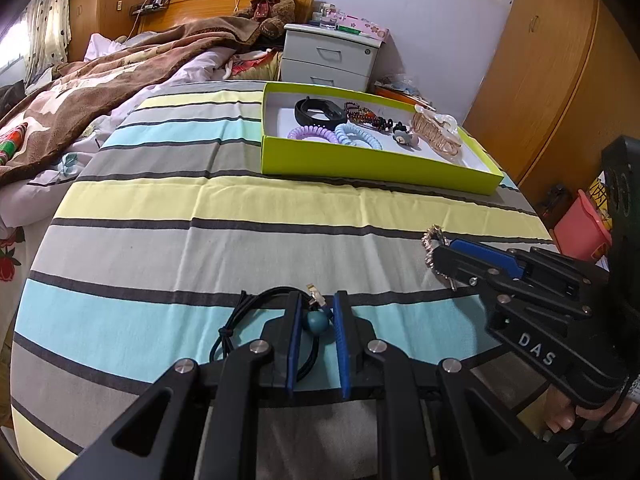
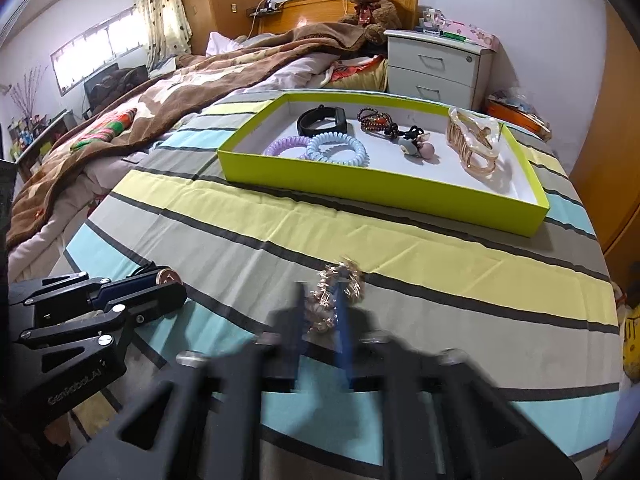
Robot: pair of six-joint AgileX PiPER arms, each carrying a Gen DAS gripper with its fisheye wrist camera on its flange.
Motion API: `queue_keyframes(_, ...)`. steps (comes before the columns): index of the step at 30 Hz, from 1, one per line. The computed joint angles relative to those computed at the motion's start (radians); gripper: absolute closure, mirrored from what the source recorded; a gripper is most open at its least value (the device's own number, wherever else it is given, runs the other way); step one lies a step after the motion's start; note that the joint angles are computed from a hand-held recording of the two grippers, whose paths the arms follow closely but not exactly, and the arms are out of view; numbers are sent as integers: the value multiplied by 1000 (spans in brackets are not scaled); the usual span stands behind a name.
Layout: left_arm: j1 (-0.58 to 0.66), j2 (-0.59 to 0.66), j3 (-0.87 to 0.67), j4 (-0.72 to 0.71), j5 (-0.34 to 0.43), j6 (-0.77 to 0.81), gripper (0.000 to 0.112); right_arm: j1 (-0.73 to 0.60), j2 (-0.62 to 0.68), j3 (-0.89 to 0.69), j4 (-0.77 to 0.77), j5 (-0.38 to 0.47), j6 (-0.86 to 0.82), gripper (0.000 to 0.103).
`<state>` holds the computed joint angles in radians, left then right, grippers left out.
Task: Organize jewelry
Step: 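Carry the black elastic in the left gripper and hairpin in the right gripper over the tray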
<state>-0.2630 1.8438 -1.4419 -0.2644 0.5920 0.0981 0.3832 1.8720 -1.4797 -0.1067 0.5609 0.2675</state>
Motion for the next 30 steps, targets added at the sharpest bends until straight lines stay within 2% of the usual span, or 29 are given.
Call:
queue_keyframes(4, 0, 0, 3, 1, -2, 0, 96, -10, -10, 10, 7, -6, -10, 103)
queue_keyframes(7, 0, 0, 1, -2, -1, 1, 96, -25, -13, 12, 69, -16, -54, 103)
queue_keyframes(9, 0, -1, 2, 1, -2, 0, 96, -41, -16, 13, 153, -31, -144, 90)
queue_keyframes(11, 1, -1, 2, -3, -1, 4, 96, -46, -18, 13, 201, -46, -220, 73)
queue_keyframes(13, 0, -1, 1, -1, 0, 1, 96, -53, -5, -3, 287, -44, -348, 62)
queue_keyframes(14, 1, -1, 2, 0, -1, 2, 96, -51, 10, -25, 291, -22, -377, 61)
queue_keyframes(17, 2, -2, 2, -5, 0, 4, 96, -35, 60, -88, 212, 25, -361, 61)
queue_keyframes(21, 0, 2, 2, -13, -2, 4, 96, -39, 124, -172, 235, 109, -466, 61)
queue_keyframes(27, -3, 5, -3, -8, 0, -2, 96, -59, 130, -178, 295, 114, -526, 59)
queue_keyframes(29, -2, 4, -4, -9, 1, -2, 96, -51, 122, -165, 264, 104, -503, 67)
queue_keyframes(30, -4, 5, -7, -5, 4, -6, 96, -50, 121, -164, 260, 102, -496, 67)
